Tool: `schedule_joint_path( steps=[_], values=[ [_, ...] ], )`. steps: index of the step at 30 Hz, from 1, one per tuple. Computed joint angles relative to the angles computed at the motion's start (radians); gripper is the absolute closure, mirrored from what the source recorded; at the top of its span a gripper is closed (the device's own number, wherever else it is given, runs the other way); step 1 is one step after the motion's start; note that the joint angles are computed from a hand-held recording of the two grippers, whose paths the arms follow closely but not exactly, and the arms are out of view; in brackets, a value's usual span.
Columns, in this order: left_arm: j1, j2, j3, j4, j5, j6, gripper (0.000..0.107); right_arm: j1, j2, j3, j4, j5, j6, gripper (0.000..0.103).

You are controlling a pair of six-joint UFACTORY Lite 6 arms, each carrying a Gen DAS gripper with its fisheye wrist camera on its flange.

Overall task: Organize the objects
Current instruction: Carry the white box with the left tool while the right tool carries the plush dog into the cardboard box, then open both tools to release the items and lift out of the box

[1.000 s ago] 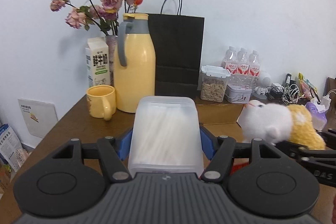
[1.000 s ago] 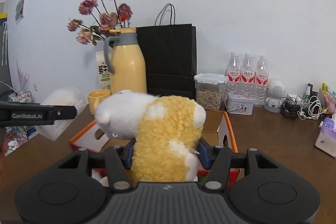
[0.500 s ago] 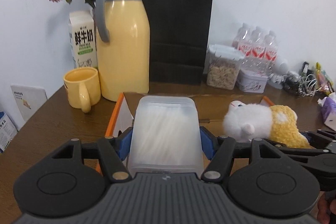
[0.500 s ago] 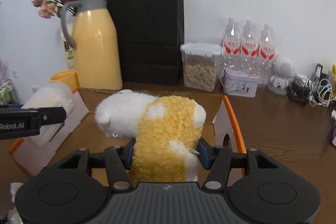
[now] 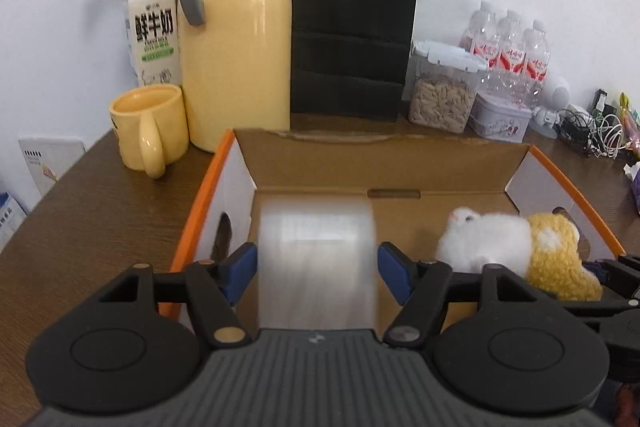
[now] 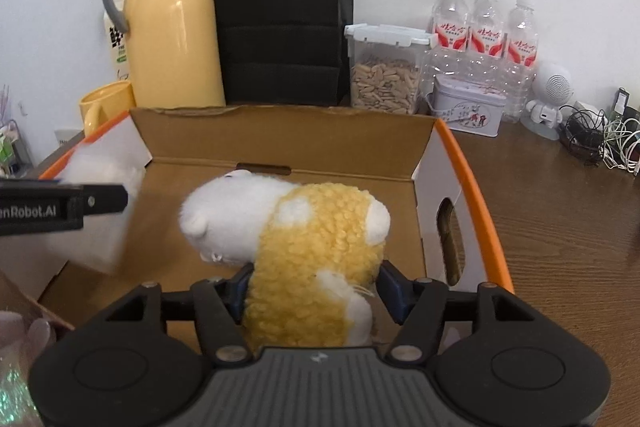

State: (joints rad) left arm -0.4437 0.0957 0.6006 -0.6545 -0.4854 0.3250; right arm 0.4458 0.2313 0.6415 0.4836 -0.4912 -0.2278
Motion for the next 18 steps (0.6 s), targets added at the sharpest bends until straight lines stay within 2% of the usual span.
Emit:
schedule_joint_path(
  steps=[1,3,4,7,12,18],
  values=[
    [-0.009,-0.009,-0.007,-0.024,-0.015,0.018,0.02,0.005,-0.002,-0.003,0.006,-0.001,-0.006,0.035],
    [-0.028,-0.033,-0.029,-0.045,-0.053,0.032,0.012,0.009,-0.013,-0.013,-0.007,-0.005,0.008,0.025],
    [-0.036,-0.044,-0.038,-0.05,-0.066,0.035,0.004,0.01,-0.021,-0.019,-0.016,-0.006,0.016,0.016],
    [-0.062,-0.061,-0.053,-0.089,-0.101,0.063,0.004,0.028,-0.051,-0.041,0.018,-0.02,-0.004,0.002],
    [-0.066,-0.103,-0.07,-0.109,-0.101,0.079,0.004,0.036,-0.112,-0.075,0.064,-0.037,-0.027,0.0],
    [-0.099,-0.238,-0.128,-0.161,-0.112,0.134,0.004,0.069,-0.227,-0.132,0.167,-0.056,-0.124,0.0]
  ],
)
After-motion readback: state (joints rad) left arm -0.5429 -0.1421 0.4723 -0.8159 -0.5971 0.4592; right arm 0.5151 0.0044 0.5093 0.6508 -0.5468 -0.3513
